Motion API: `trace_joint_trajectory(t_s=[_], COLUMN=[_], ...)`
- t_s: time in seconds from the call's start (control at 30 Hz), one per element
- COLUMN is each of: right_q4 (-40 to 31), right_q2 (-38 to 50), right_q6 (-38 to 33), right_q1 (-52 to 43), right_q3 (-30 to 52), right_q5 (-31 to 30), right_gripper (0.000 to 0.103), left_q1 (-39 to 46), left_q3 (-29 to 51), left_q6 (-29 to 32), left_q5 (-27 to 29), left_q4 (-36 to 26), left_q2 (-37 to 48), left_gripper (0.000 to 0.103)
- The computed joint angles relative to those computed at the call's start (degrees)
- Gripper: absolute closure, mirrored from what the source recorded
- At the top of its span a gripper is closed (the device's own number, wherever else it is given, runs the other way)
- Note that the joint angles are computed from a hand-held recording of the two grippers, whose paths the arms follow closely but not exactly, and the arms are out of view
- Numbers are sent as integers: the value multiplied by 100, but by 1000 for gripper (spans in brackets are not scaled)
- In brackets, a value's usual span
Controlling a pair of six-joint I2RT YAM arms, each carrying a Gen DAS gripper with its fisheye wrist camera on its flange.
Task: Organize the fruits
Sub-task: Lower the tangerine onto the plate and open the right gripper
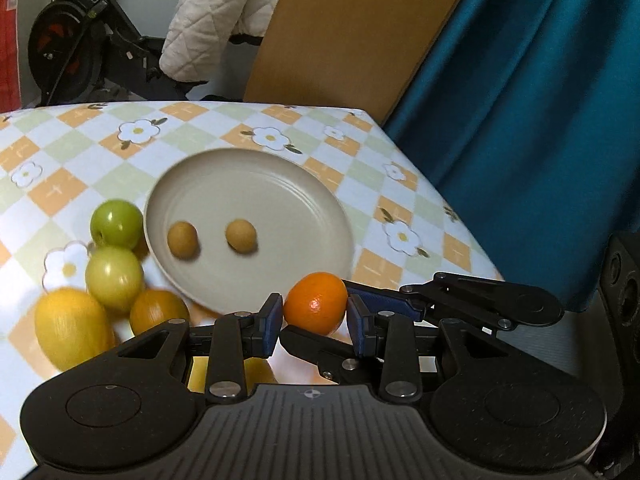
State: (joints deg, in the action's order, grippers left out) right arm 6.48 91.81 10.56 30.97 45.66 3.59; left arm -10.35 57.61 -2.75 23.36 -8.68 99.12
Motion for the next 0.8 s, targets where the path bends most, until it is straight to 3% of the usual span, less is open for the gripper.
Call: trace_joint_trajectory(t_s=[0.37, 0.8], right_q4=[-25, -226], right_q2=[1581, 2180], right_q6=[-220, -303], right_q1=[-471, -488], right_q3=[1346, 1930], right_q5=[-719, -868], right_gripper=[65, 65], left_q1=[210, 313], left_q3=[1450, 1721], left_q6=[160, 201], left_q5=[-303, -414], left_q4=[-666, -713], left_q2=[1264, 1630], left_gripper=[66, 66])
